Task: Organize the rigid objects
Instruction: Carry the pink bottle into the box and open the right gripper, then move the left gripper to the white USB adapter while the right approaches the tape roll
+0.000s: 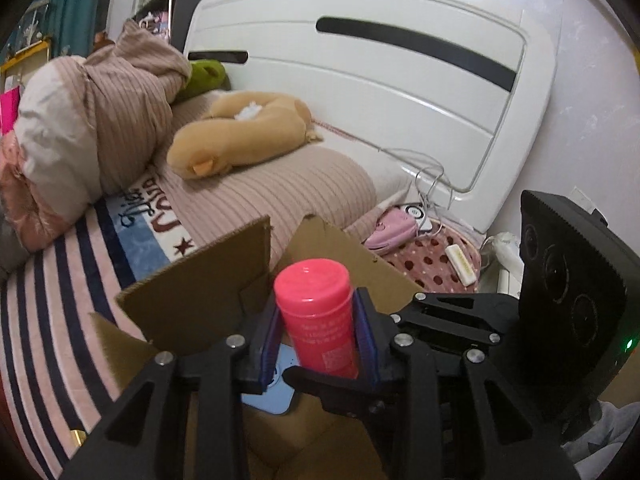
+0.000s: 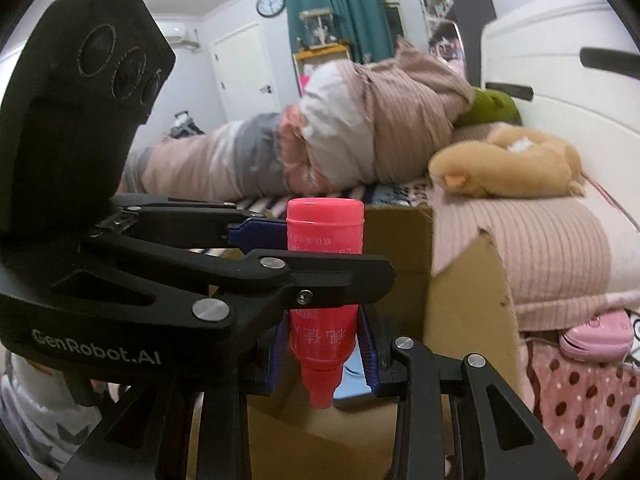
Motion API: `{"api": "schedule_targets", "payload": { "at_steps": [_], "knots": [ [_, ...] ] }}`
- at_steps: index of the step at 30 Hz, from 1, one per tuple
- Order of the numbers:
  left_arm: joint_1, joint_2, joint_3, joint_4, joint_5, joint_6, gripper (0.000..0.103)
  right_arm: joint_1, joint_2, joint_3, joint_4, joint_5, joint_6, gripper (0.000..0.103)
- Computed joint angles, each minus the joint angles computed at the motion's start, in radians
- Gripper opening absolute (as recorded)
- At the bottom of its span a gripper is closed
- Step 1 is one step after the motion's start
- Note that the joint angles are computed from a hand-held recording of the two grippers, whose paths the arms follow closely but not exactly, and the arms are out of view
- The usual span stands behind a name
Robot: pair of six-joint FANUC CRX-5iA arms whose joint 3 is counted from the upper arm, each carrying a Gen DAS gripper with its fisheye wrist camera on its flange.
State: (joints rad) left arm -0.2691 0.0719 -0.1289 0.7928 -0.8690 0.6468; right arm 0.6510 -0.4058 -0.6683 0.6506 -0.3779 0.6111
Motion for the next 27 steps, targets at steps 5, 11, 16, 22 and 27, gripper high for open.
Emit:
{"api": "schedule_targets", "payload": {
  "at_steps": [5,11,16,22,27],
  "knots": [
    [-0.017,0.031,0.034,-0.060,-0.014,0.044,0.032,0.009,0.016,0.016,-0.032,-0.074,0.035,0.027],
    [-0.028,0.016,0.026,-0.117,0.037,0.085,0.063,0.021,0.022,0.015,-0.004,-0.124,0.020,0.031],
    [-0.010,-0.013,-0.001,-0.094,0.046,0.058,0.070,0.037,0.010,0.006,0.023,-0.143,0.005,0.039],
    [0.031,-0.077,-0.061,-0.034,0.058,0.013,0.075,0.077,-0.009,-0.005,0.093,-0.185,-0.063,0.049],
    [0.089,-0.149,-0.120,-0.003,0.058,-0.015,0.076,0.136,-0.013,0.006,0.145,-0.235,-0.101,0.053]
  ]
}}
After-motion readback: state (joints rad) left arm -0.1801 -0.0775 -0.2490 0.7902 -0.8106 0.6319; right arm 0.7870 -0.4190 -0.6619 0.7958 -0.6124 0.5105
